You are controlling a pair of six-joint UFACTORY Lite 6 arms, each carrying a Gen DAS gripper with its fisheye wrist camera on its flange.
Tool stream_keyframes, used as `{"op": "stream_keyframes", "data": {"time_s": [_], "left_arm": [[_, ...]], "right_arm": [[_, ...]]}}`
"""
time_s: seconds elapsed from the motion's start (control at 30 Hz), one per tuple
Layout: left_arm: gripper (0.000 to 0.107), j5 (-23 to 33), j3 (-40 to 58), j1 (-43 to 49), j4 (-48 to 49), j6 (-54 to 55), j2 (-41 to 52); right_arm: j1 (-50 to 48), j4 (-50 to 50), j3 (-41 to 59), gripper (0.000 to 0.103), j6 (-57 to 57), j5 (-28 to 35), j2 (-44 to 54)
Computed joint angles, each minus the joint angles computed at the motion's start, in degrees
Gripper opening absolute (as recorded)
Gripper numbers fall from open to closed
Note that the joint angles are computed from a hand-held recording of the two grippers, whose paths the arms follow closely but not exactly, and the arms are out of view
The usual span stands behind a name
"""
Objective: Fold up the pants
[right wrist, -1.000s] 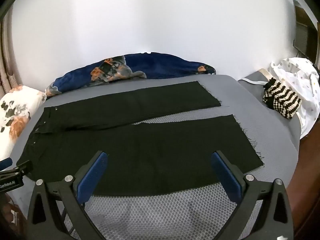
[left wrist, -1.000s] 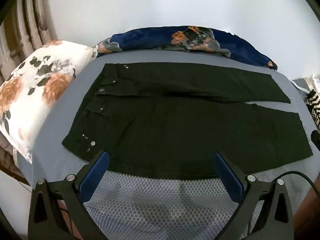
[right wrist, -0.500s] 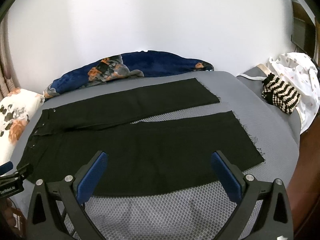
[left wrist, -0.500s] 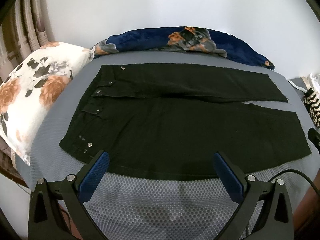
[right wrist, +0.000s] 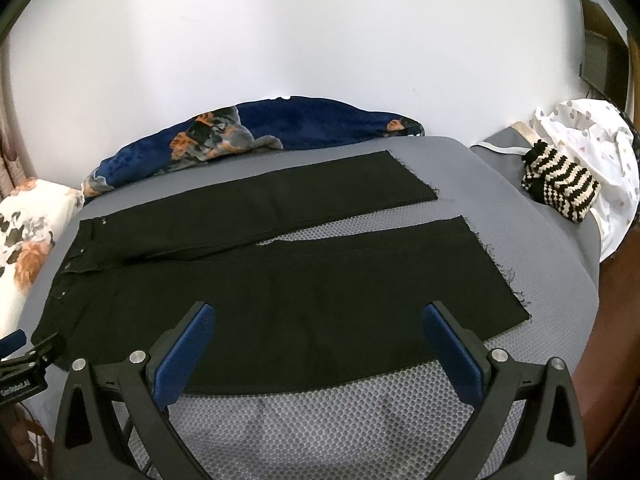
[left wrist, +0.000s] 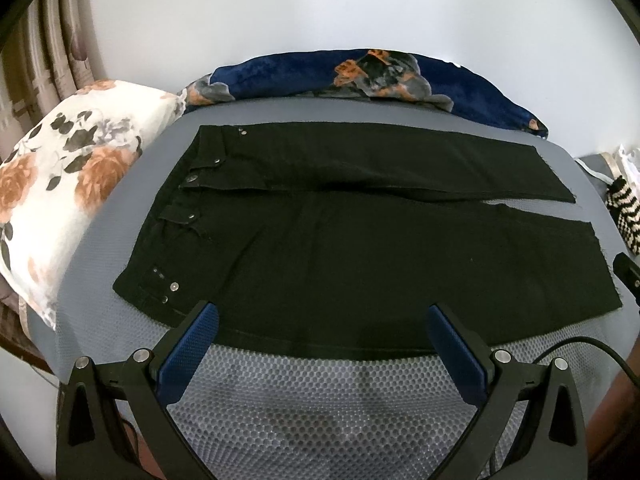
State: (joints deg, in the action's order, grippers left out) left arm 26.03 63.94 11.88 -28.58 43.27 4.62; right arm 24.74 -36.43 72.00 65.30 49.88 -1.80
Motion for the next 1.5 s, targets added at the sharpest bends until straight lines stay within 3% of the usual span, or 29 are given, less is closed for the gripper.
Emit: {"op": "stream_keyframes", "data": {"time_s": [1.5], "left_arm": [[0.103,1.33,0.67,1.16,-4.28,3.63,1.12]], "right_arm": [[-0.93,1.07,0.52,0.103,-1.19,-0.02,0.5]]}}
